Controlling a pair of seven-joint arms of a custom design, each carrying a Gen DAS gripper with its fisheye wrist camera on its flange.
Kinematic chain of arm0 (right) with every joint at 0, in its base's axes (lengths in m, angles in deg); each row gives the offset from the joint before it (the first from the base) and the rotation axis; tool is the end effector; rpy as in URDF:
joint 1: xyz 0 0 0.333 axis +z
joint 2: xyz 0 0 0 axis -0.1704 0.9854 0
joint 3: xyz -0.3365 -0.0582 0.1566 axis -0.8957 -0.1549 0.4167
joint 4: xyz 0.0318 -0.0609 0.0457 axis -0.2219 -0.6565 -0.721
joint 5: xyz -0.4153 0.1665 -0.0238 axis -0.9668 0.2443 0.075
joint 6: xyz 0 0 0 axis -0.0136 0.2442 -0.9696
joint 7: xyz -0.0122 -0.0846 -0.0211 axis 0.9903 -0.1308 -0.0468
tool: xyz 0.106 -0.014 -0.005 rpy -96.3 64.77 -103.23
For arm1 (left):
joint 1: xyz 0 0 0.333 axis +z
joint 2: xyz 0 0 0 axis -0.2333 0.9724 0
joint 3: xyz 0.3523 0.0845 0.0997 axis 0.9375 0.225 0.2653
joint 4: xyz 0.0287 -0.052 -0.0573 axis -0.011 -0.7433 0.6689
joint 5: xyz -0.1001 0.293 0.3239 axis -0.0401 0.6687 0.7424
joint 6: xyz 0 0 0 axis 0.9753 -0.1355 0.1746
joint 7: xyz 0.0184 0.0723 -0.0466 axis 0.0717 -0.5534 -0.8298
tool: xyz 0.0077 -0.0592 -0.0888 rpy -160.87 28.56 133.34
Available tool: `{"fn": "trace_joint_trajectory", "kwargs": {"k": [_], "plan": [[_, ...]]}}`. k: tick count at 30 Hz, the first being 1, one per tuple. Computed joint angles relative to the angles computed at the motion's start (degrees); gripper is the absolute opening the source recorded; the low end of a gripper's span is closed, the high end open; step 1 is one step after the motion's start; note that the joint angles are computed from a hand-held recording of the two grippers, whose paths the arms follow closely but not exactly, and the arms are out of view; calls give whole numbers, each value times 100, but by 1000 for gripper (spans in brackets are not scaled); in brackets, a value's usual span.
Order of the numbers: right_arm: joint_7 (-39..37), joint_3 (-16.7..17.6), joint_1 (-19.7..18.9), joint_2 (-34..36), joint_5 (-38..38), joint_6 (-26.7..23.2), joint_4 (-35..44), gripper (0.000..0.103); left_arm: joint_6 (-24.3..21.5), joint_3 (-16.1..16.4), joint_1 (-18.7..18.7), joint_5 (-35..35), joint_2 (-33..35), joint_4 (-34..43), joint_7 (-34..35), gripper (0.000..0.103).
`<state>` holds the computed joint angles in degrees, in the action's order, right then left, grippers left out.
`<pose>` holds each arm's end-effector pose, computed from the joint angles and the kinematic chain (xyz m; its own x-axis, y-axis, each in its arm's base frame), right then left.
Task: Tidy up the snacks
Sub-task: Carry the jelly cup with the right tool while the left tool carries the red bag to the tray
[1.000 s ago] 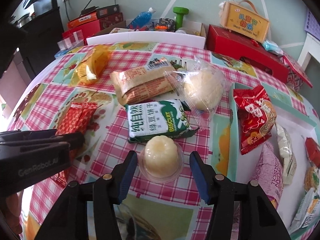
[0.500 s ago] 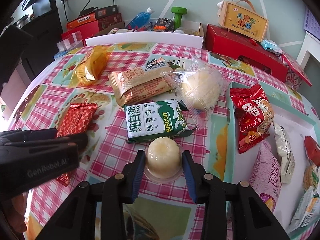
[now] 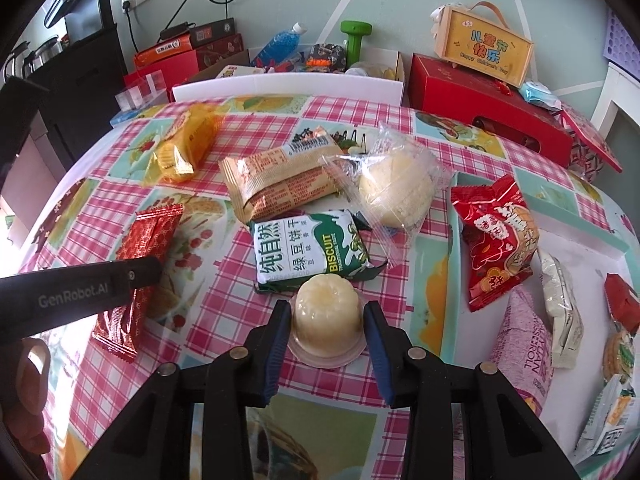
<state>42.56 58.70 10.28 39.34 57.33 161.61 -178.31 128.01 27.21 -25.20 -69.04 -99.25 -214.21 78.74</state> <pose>0.4115 0.2069 0.5044 0.3849 -0.9229 0.0116 -0.7698 -0.3279 -0.5476 0.4083 -0.2283 0.4967 0.4280 -0.8955 0.1223 -0.8208 -0.4417 -0.3622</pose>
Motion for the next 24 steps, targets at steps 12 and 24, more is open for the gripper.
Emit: {"fn": "trace_joint_trajectory", "kwargs": {"k": [12, 24], "plan": [[-83, -108, 91, -459, 278, 206, -50, 40, 125, -111, 59, 299, -566, -67, -66, 46], [98, -164, -291, -613, 224, 248, -17, 40, 348, -220, -25, 331, -296, 232, 65, 46]]}}
